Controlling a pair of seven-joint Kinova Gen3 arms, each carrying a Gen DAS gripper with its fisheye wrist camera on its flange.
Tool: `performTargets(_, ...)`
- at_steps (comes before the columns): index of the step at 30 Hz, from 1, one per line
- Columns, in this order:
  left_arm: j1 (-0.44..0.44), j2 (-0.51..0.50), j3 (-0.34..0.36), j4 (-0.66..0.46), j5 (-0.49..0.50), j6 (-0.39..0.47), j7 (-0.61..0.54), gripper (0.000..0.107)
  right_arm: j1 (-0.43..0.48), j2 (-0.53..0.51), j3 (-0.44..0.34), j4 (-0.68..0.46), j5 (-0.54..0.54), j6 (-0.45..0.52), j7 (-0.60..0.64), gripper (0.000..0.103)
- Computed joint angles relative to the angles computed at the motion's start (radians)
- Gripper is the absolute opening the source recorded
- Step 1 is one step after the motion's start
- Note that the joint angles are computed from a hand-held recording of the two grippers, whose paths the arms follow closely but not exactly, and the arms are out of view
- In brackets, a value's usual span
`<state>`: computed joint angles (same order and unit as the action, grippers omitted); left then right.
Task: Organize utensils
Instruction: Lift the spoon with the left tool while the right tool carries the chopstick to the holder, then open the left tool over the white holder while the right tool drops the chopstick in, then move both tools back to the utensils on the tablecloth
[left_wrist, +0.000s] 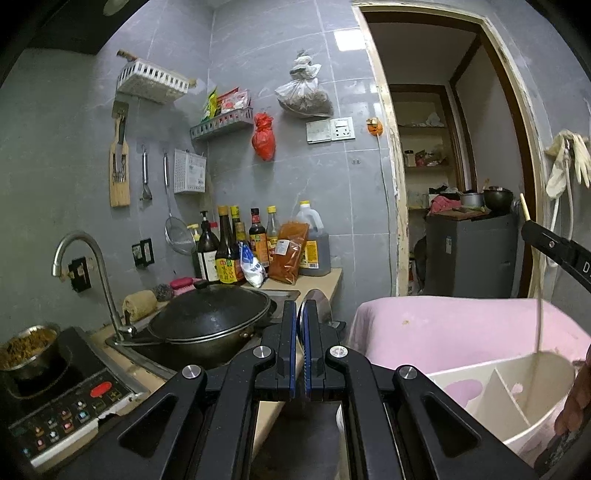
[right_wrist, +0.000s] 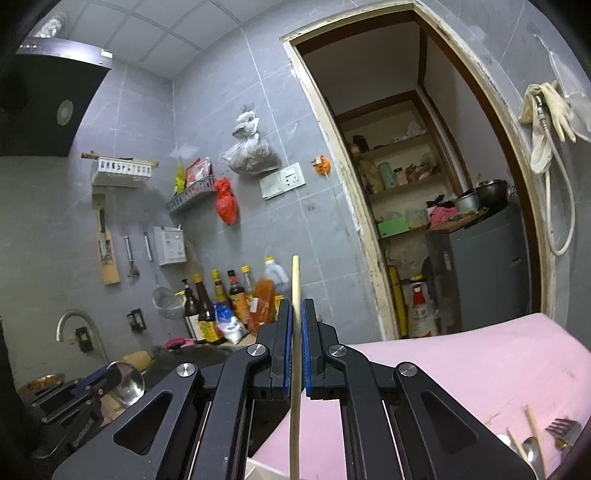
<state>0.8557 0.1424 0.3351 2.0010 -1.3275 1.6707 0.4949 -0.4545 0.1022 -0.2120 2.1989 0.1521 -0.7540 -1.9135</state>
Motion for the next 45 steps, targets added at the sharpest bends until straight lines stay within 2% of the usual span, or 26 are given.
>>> performTargets(2, 0.049, -0.005, -0.054, 0.007, 0.001, -0.028, -0.013, 0.002, -0.002, -0.001, -0.001, 0.002, 0.010, 0.008, 0.009, 0.003)
performTargets(6, 0.208, -0.075, -0.239, 0.049, -0.001, -0.187, -0.030, 0.003, 0.005, -0.010, -0.002, -0.001, 0.058, 0.051, -0.012, 0.003)
performTargets(10, 0.276, -0.171, -0.318, 0.102, -0.014, -0.350, 0.035, 0.008, 0.024, -0.032, -0.002, -0.013, 0.156, 0.125, -0.087, 0.005)
performTargets(12, 0.232, -0.221, -0.290, 0.120, -0.018, -0.431, 0.040, 0.010, 0.040, -0.046, 0.000, -0.017, 0.235, 0.161, -0.156, 0.008)
performTargets(15, 0.093, -0.286, -0.186, 0.138, -0.021, -0.537, 0.054, 0.016, 0.068, -0.062, 0.001, -0.024, 0.355, 0.192, -0.276, 0.011)
performTargets(17, 0.001, -0.303, -0.099, 0.136, -0.018, -0.553, 0.064, 0.028, 0.072, -0.076, 0.017, -0.021, 0.417, 0.192, -0.337, 0.017)
performTargets(18, -0.041, -0.307, -0.052, 0.128, -0.015, -0.546, 0.068, 0.032, 0.076, -0.080, 0.022, -0.016, 0.434, 0.184, -0.352, 0.022)
performTargets(20, -0.132, -0.317, 0.035, 0.119, -0.009, -0.549, 0.068, 0.038, 0.083, -0.098, 0.033, -0.010, 0.478, 0.174, -0.391, 0.023)
performTargets(22, -0.211, -0.321, 0.114, 0.095, 0.011, -0.542, 0.047, 0.041, 0.090, -0.117, 0.047, -0.004, 0.526, 0.164, -0.435, 0.027)
performTargets(23, -0.224, -0.319, 0.132, 0.086, 0.013, -0.534, 0.040, 0.043, 0.092, -0.126, 0.055, -0.001, 0.542, 0.159, -0.451, 0.029)
performTargets(25, -0.244, -0.299, 0.187, 0.057, 0.015, -0.483, 0.028, 0.049, 0.097, -0.147, 0.069, 0.011, 0.557, 0.149, -0.462, 0.042)
performTargets(26, -0.240, -0.284, 0.205, 0.048, 0.008, -0.452, 0.035, 0.055, 0.101, -0.157, 0.078, 0.019, 0.564, 0.139, -0.465, 0.044)
performTargets(28, -0.216, -0.252, 0.228, 0.030, -0.014, -0.389, 0.053, 0.061, 0.106, -0.176, 0.092, 0.032, 0.573, 0.129, -0.463, 0.049)
performTargets(32, -0.145, -0.178, 0.236, -0.022, -0.049, -0.277, 0.060, 0.073, 0.122, -0.230, 0.128, 0.071, 0.579, 0.123, -0.427, 0.059)
performTargets(37, -0.036, -0.054, 0.227, -0.099, -0.108, -0.116, 0.063, 0.089, 0.145, -0.286, 0.173, 0.120, 0.560, 0.118, -0.348, 0.079)
performTargets(39, 0.009, 0.003, 0.213, -0.139, -0.131, -0.056, 0.044, 0.094, 0.153, -0.308, 0.197, 0.134, 0.567, 0.126, -0.323, 0.081)
performTargets(45, 0.110, 0.124, 0.145, -0.230, -0.190, 0.002, -0.001, 0.099, 0.192, -0.357, 0.287, 0.181, 0.613, 0.110, -0.262, 0.095)
